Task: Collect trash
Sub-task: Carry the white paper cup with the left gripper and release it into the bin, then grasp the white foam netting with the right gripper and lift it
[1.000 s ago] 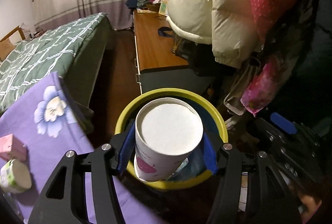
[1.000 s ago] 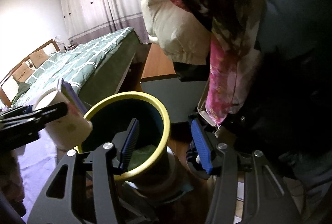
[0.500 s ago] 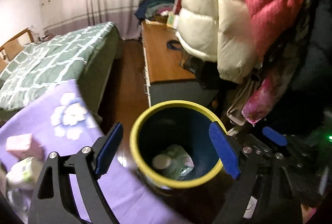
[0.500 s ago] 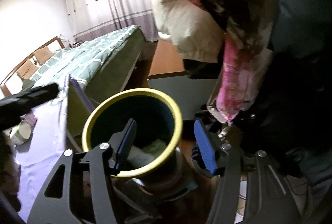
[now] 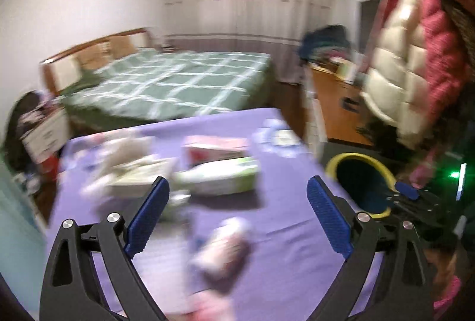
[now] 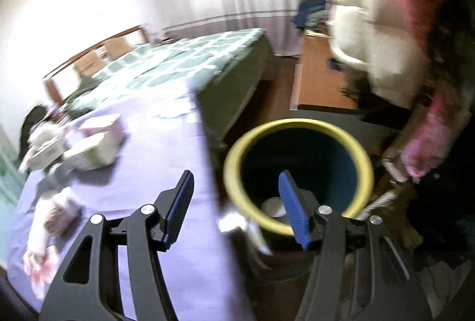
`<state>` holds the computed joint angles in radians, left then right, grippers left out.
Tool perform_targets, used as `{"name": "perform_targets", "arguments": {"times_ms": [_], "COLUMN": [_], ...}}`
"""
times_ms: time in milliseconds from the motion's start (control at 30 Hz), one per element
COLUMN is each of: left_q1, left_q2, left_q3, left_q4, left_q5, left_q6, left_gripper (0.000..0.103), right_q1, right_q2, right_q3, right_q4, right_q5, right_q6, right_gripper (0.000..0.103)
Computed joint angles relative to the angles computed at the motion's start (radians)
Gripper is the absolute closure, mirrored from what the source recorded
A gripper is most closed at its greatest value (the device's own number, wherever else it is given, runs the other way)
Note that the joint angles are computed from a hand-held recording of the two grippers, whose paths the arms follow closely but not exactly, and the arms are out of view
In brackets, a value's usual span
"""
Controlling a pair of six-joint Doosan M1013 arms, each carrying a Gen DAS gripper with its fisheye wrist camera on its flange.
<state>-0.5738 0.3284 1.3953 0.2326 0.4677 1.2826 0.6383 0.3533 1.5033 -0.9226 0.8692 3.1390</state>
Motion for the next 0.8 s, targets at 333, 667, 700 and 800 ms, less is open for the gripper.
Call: {"name": "perform_targets", "arguments": {"times_ms": [333,667,700,800], "left_q1": [0.124,0.183,0.180,0.189], "left_q2": [-0.120,-0.155,-0.157,-0.153], "left_q3": [0.162,0.226,0.232,0.233], "left_q4": [0.238,0.294,0.300,0.257], "left_q5": [-0.041,-0.066,-0.066,-0.073], "left_q6": [-0.347,-0.429,-0.440,-0.407], "left_gripper": [0.010,0.010,0.010,0.010], "right_q1": [0.073,0.107,0.110,0.116], "right_q2": [0.156,0.348,0.364,0.423], "right_q3": [-0.248,-0.558,-0.583,-0.670], "right_q4": [0.155,0.499,0.509,0.523], "right_q5": [-0.158,-0.117,-0.097,0.001], "right_q6": [-0.321,-0.754,-0.771,-0.799], "right_gripper": [0.046,0.046,0.046,0.046]}}
